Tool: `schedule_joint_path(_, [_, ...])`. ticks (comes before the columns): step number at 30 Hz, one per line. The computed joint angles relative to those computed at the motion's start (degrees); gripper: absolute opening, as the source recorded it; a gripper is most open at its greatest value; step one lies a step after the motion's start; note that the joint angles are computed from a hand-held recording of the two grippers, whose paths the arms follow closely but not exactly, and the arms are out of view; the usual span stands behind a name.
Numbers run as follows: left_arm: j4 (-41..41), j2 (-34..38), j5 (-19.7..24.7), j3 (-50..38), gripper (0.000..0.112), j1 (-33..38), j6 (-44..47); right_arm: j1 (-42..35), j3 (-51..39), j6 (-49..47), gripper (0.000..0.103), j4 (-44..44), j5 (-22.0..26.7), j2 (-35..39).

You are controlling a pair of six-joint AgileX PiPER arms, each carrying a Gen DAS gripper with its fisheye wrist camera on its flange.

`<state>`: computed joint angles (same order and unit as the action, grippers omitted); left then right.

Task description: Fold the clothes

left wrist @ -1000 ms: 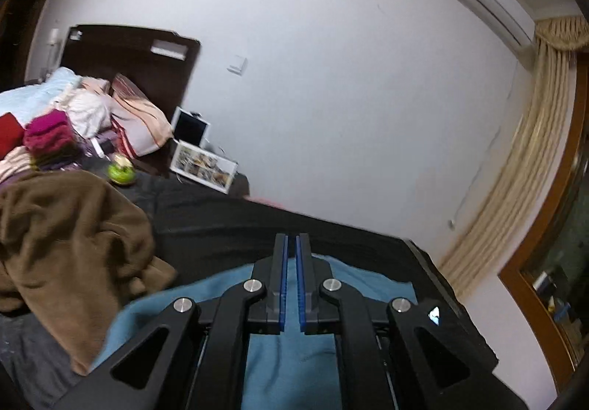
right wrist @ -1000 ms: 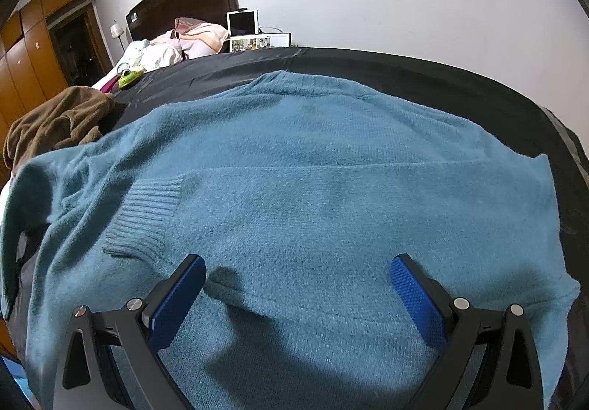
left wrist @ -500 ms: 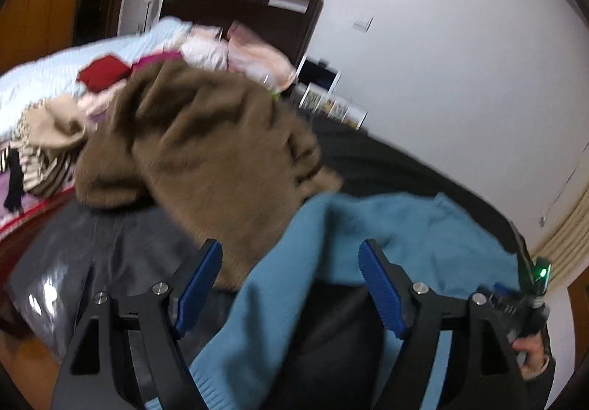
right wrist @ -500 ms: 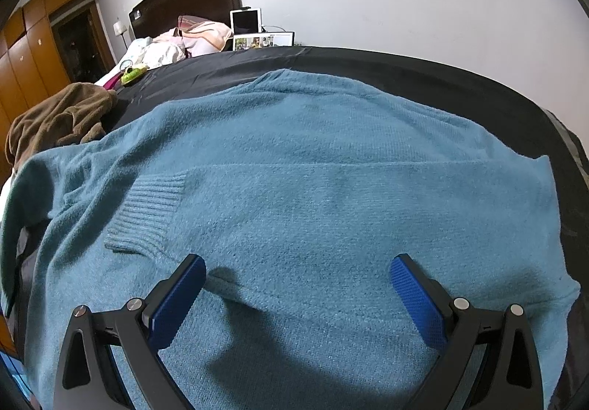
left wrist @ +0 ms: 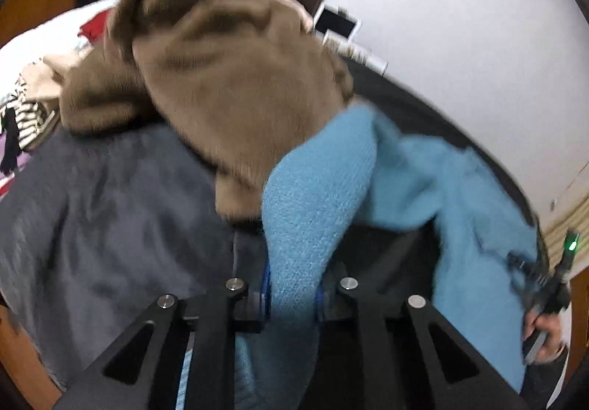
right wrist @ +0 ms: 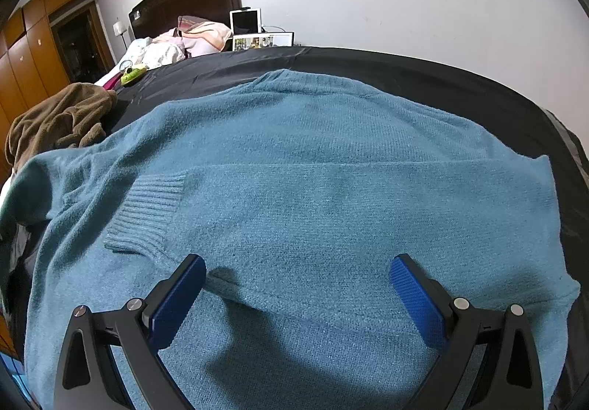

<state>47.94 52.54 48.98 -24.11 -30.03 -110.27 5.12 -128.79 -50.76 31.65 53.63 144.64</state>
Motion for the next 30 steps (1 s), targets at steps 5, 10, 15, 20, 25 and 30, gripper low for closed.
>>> schedule_joint_path(5, [1.9, -4.2, -4.6, -8.4, 0.018, 2.7, 5.0, 0.0, -0.1, 0.0, 0.102, -0.1, 0.0, 0.0])
schedule_joint_path(10, [4.1, 10.0, -8.8, -25.1, 0.018, 2.4, 12.6, -0.3, -0.5, 0.0, 0.102, 0.3, 0.4, 0.3])
schedule_joint_path(15, [-6.6, 29.0, -11.3, -44.9, 0.019, 2.4, 30.1, -0.9, -1.2, 0.9, 0.102, 1.8, 1.4, 0.6])
schedule_joint_path(20, [-28.5, 48.6, -9.9, -65.4, 0.025, 5.5, 52.1, -1.5, -2.1, 2.0, 0.102, 2.7, 2.2, 1.0])
schedule_joint_path(25, [-44.6, 62.8, -3.6, -81.3, 0.032, 8.0, 66.0, -2.0, -1.6, 2.3, 0.102, 3.0, 1.3, 0.5])
schedule_joint_path(30, [-45.6, 67.2, 0.6, -87.4, 0.063, 8.9, 67.8, -2.1, 0.7, 1.0, 0.102, 4.1, -0.3, -0.8])
